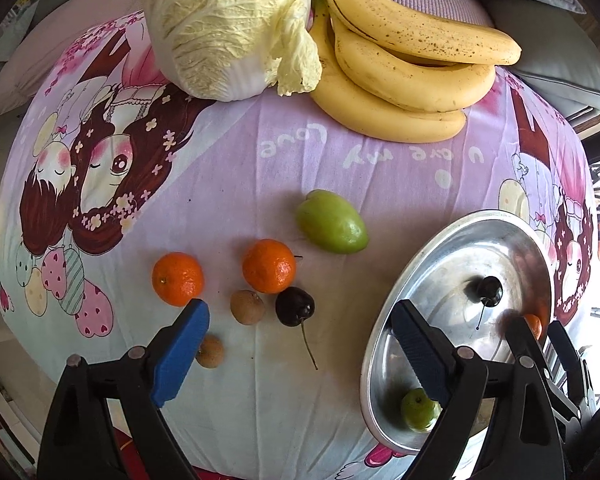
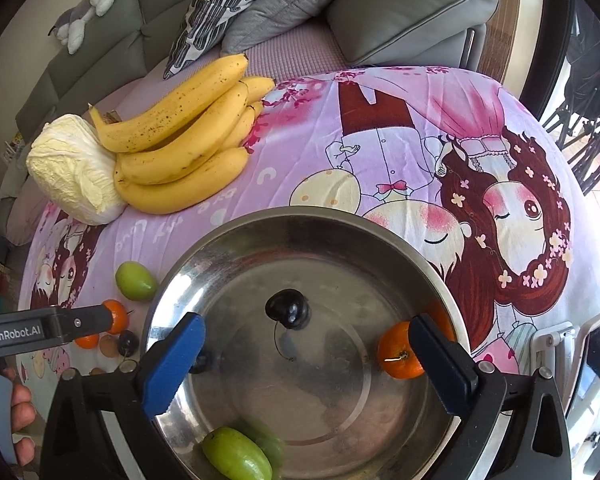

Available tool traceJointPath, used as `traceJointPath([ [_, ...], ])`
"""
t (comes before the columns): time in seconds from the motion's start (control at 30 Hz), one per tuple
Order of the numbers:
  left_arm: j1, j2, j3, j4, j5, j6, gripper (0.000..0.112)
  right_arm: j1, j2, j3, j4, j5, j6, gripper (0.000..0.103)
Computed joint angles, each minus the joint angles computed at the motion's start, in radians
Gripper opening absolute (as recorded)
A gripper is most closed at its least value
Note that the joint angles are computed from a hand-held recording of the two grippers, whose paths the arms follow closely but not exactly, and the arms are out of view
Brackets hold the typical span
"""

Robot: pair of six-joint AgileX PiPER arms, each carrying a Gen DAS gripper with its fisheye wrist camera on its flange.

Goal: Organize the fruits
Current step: 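Withdraw both open tools from the bowl toward the remaining tangerines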

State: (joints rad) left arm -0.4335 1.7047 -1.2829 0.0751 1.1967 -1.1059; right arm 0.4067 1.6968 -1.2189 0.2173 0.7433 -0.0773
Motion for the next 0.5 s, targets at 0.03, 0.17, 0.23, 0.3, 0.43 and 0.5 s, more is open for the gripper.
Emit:
traceJointPath([
  [0.03, -0.001, -0.012, 0.004, -0.004, 0.006, -0.002, 0.093, 0.003, 0.001, -0.001, -0.004, 0.001, 0.004, 0.103],
  [0.17, 0.022, -0.068, 0.075, -0.022, -0.016, 0.016, 0.093, 0.021, 0.001, -0.001, -0.021, 0.000, 0.022, 0.103],
  [0.23, 0.033, -0.100, 0.114, -0.023, -0.021, 0.021, 0.093, 0.031, 0.002, -0.002, -0.024, 0.003, 0.023, 0.103],
  [0.3, 0.035, -0.138, 0.157, -0.018, -0.025, 0.016, 0.093, 0.038, 0.004, -0.002, -0.006, 0.007, 0.006, 0.103],
  [0.43, 0.073, -0.215, 0.232, -0.014, -0.035, 0.033, 0.093, 0.065, 0.007, -0.003, 0.003, 0.007, -0.002, 0.103],
  [0.5, 0.101, -0.256, 0.271, -0.016, -0.038, 0.054, 0.093, 0.082, -0.001, 0.000, -0.003, -0.001, -0.001, 0.103],
])
